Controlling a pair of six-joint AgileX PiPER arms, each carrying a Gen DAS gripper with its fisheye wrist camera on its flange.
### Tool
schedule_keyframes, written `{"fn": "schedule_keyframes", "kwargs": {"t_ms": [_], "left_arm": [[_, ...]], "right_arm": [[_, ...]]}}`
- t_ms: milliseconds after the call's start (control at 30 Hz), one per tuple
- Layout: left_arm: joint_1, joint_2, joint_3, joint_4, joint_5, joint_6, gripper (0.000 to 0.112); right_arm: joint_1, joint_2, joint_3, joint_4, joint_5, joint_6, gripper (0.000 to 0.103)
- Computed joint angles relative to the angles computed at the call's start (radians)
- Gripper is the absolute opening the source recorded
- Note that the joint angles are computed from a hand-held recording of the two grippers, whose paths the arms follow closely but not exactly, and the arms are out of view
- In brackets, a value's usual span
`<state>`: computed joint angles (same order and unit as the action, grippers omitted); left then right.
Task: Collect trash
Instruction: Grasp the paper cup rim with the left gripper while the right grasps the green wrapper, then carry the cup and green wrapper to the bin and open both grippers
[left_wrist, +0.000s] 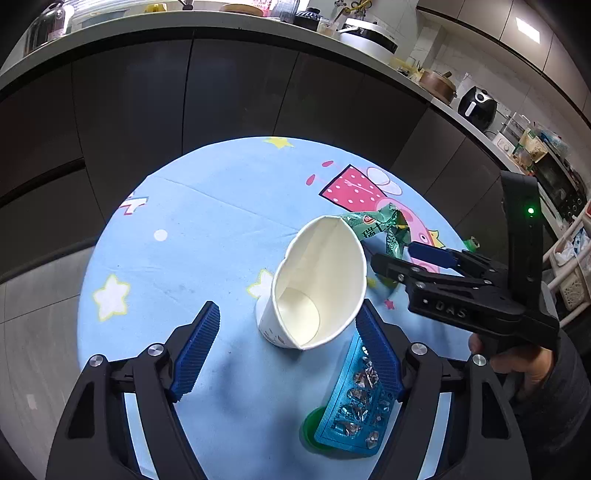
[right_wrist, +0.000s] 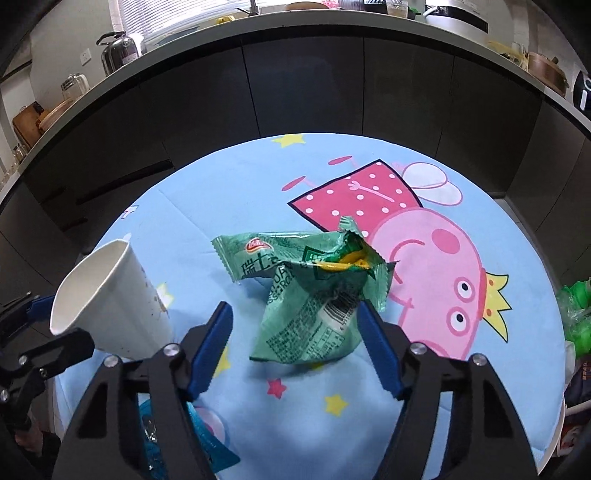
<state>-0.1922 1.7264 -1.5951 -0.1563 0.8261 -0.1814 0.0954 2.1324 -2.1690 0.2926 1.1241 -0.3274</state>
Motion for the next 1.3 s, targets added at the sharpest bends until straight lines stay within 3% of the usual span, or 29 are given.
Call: {"fn": "schedule_keyframes", "kwargs": {"t_ms": [67, 167, 367, 633, 700, 1067, 1300], "left_arm": [[0.004, 0.013, -0.010, -0.011, -0.002, 0.012, 0.071], [0.012, 0.032, -0.020, -0.036, -0.002, 0.039, 0.065], [0.018, 0.081, -0.063, -0.083, 0.018, 0.077, 0.047], [-0.015, 0.082, -0.100, -0.040, 0.040, 0.050, 0.034], [-0.020, 0.068, -0.101, -0.035, 0.045, 0.046, 0.026], [-0.111, 0.028, -0.223, 0.028, 0.119, -0.009, 0.023], [-0.236, 0.145, -0.475, 0.001, 0.217, 0.005, 0.023]], "right_arm": [[-0.001, 0.014, -0.024, 0.001, 0.014, 0.003, 0.032], [-0.008, -0.015, 0.017, 0.010, -0.013, -0.017, 0.012], [-0.050, -0.117, 0.137, 0.062, -0.054, -0.063, 0.011], [-0.121, -0.271, 0.328, 0.193, -0.075, -0.135, 0.011], [-0.141, -0.303, 0.366, 0.229, -0.075, -0.152, 0.011], [-0.307, -0.473, 0.537, 0.392, -0.053, -0.273, 0.011], [-0.458, -0.535, 0.608, 0.448, -0.038, -0.328, 0.011]]}}
